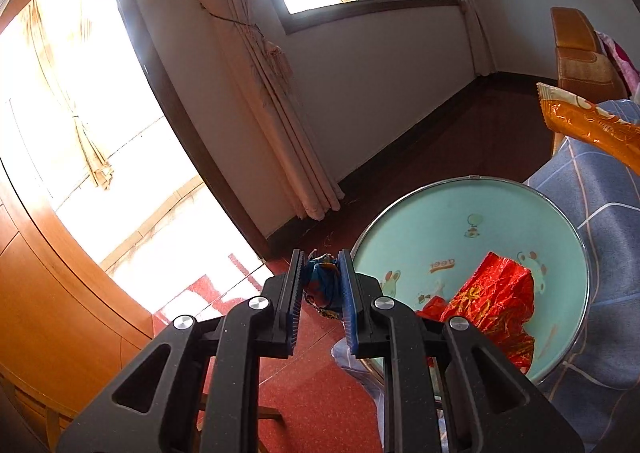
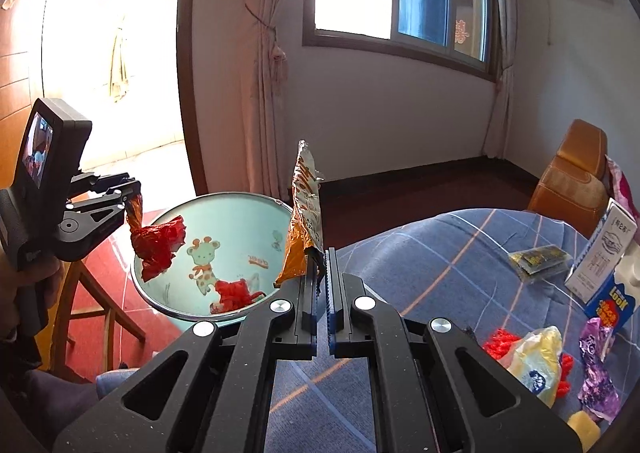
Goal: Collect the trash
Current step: 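Hold both wrappers over the green bin and open both grippers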
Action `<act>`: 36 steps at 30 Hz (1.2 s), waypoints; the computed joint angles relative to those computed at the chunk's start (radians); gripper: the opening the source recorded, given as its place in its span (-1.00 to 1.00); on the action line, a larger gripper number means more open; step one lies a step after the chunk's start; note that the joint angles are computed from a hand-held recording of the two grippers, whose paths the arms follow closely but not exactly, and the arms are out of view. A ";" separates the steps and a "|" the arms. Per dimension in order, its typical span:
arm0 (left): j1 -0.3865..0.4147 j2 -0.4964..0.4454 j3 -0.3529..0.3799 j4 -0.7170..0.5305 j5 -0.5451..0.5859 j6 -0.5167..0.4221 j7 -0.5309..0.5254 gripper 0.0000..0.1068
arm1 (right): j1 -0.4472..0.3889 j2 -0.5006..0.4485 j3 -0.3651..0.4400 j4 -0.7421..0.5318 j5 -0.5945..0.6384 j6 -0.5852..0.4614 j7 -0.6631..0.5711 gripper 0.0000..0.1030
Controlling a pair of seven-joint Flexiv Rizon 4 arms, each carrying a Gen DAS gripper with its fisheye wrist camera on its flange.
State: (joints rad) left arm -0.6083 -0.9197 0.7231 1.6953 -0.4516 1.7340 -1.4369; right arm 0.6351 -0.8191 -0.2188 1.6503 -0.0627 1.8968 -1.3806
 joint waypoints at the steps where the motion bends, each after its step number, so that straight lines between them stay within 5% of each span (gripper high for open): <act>1: 0.000 -0.001 0.001 -0.003 -0.001 -0.004 -0.001 -0.67 | -0.003 -0.002 0.005 -0.006 -0.005 -0.005 0.000 -0.92; 32: 0.039 0.028 -0.035 -0.007 0.060 -0.010 -0.041 -0.66 | -0.022 -0.036 0.035 -0.066 -0.089 -0.048 0.022 -0.92; 36: 0.069 0.051 -0.087 0.005 0.066 0.023 -0.025 -0.51 | -0.046 -0.041 0.069 -0.079 -0.113 -0.058 0.016 -0.91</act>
